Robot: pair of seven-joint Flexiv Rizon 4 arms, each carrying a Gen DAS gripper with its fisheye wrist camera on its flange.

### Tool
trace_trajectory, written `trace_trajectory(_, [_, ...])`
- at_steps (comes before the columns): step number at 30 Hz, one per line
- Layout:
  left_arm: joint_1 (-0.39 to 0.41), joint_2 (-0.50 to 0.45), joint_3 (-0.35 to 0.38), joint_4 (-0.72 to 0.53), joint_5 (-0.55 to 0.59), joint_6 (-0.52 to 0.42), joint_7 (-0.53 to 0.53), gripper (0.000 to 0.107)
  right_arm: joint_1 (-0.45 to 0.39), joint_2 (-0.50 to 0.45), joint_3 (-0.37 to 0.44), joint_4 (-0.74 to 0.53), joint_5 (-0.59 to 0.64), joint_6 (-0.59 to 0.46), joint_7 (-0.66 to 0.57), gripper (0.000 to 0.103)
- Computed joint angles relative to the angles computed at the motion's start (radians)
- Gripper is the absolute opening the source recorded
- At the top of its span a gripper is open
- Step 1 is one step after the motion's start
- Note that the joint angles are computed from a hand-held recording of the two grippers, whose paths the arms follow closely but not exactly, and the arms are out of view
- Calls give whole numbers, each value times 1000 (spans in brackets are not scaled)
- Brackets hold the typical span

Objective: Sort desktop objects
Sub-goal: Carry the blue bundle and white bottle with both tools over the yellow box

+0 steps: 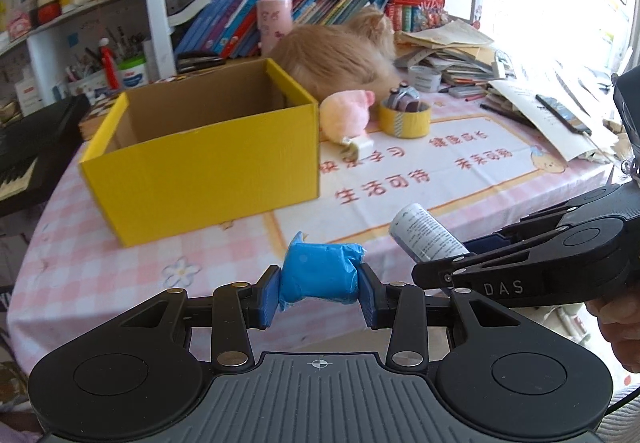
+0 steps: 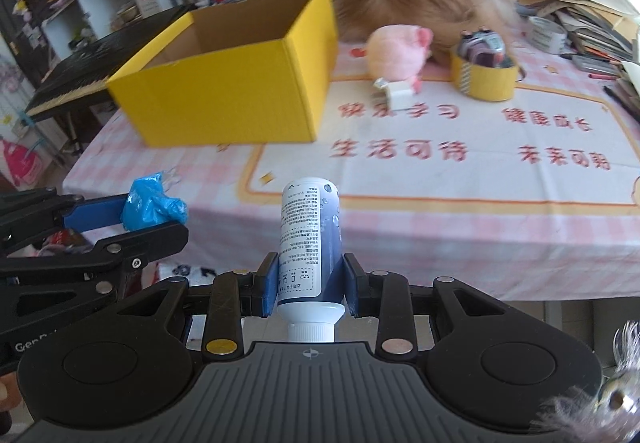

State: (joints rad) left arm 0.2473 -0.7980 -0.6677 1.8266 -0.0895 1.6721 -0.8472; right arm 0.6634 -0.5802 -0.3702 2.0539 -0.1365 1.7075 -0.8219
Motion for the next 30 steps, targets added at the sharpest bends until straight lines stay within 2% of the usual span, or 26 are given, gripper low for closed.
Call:
trace_trajectory(18, [129,17,-49,88,112,99,-103,39,96,-10,-30,-23,-30,-6,-26,30])
trace_trajectory(22, [149,14,-59,92,133,99,-116,39,99,-10,-28,-31,-37,-15,-27,30])
trace_trajectory(30, [162,15,-57,94,144,102,-138,39,52,-13,23,-55,-64,-36,-16,30])
